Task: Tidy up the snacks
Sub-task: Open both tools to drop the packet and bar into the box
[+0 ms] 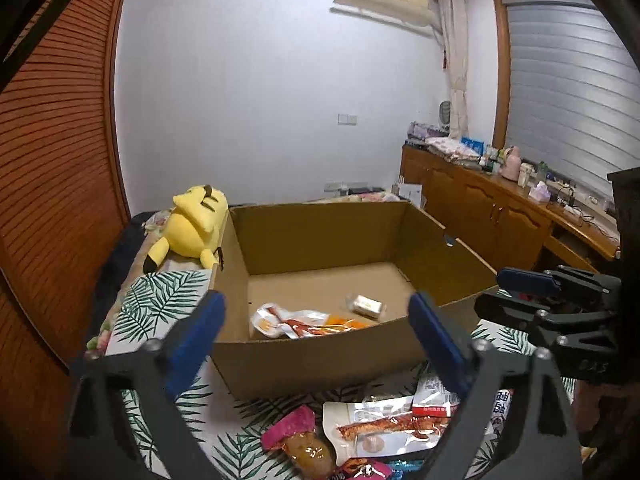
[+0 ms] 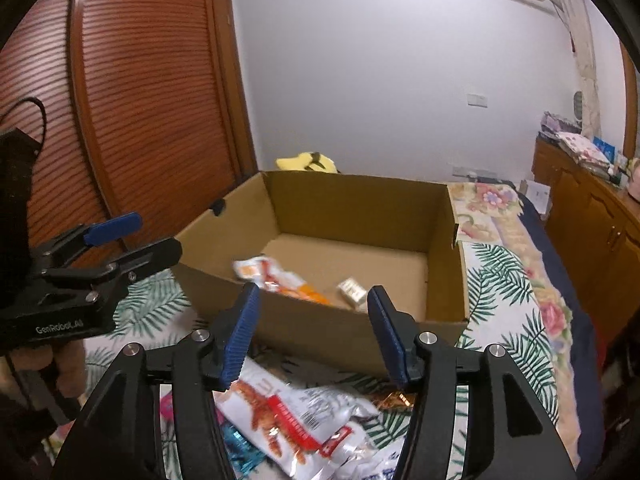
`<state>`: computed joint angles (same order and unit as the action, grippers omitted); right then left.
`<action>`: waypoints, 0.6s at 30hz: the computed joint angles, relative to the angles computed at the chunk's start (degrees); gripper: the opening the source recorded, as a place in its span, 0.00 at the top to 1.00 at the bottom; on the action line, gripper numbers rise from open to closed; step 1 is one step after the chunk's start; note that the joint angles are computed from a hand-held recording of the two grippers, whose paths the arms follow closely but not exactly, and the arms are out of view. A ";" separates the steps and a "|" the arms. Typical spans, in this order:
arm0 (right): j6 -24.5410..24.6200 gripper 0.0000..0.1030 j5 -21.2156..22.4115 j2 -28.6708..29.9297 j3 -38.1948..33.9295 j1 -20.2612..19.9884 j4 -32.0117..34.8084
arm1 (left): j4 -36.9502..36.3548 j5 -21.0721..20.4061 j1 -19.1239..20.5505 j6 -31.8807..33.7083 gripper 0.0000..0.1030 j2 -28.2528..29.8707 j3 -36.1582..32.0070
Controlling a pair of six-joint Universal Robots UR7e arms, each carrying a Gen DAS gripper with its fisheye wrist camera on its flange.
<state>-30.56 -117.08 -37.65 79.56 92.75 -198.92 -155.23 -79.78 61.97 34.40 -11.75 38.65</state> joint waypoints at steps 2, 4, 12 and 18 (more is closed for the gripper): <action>0.17 0.45 1.29 -1.05 2.29 0.05 -0.96 | -0.53 -0.58 0.23 0.07 0.07 -1.67 2.59; 0.07 0.45 2.61 -1.96 4.72 0.14 -2.09 | -0.78 -1.08 0.62 -0.48 0.06 -2.93 4.49; 1.16 0.44 5.66 -2.70 10.49 -0.60 -5.16 | -3.55 1.06 1.61 0.19 0.05 -6.38 11.84; 0.65 0.44 3.93 -0.71 9.70 -1.32 -4.13 | -8.75 4.41 1.90 0.36 0.02 -7.18 15.95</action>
